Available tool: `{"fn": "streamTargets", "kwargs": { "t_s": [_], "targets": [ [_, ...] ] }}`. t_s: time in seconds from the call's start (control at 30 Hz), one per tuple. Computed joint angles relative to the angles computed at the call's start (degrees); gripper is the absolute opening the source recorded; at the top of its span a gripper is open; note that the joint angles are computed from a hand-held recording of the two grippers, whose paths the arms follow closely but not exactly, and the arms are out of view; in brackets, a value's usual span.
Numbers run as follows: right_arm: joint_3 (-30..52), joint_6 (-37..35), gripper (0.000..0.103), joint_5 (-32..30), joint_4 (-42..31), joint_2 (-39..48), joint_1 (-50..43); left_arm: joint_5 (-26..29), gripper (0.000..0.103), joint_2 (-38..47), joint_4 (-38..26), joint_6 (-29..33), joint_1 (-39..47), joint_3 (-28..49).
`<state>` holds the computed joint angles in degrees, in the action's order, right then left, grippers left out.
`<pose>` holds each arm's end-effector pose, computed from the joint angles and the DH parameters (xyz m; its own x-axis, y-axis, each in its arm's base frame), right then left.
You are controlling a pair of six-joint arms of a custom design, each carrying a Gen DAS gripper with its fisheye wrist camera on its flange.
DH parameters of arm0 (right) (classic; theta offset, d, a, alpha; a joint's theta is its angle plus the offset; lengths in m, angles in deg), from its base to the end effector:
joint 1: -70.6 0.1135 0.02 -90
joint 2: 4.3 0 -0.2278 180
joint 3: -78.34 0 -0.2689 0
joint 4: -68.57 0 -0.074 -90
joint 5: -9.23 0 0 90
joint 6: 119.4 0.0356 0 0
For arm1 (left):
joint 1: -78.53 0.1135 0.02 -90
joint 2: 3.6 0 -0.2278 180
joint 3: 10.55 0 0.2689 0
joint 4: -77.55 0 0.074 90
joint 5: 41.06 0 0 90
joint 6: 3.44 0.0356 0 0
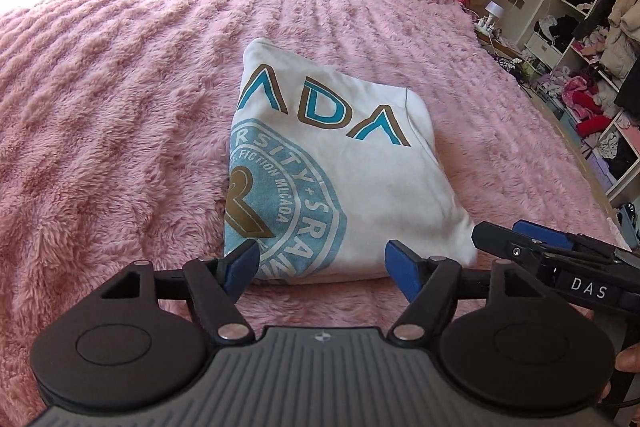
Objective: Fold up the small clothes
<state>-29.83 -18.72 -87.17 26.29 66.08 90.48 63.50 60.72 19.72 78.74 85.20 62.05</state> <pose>0.2761 0.1041 0.2634 -0.6815 -0.0506 -0.7300 -0.2961 0.9314 0.2118 0.2570 0.0210 0.2750 -0.7555 -0.2209 -0.6167 -0.0537 0.9591 -0.2778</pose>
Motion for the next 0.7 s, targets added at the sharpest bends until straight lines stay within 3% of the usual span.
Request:
{"fn": "streamTargets", "kwargs": {
  "t_s": [0.13,0.47,0.7],
  "targets": [
    [-0.2,1.3,0.076,6.7,-5.9,-5.0,4.8,-6.2,0.088,-5.5,-4.7,-2.1,-3.3,0.1],
    [0.3,6.9,0.081,12.0,-18.5,-11.9,12.3,-17.6,0.092,-11.7,-13.7,-7.3,-10.5,0.8],
    [0.0,9.5,0.081,12.9,-20.8,-14.0,13.8,-19.1,0.092,-14.3,-16.0,-8.9,-11.7,-0.3]
  ]
}}
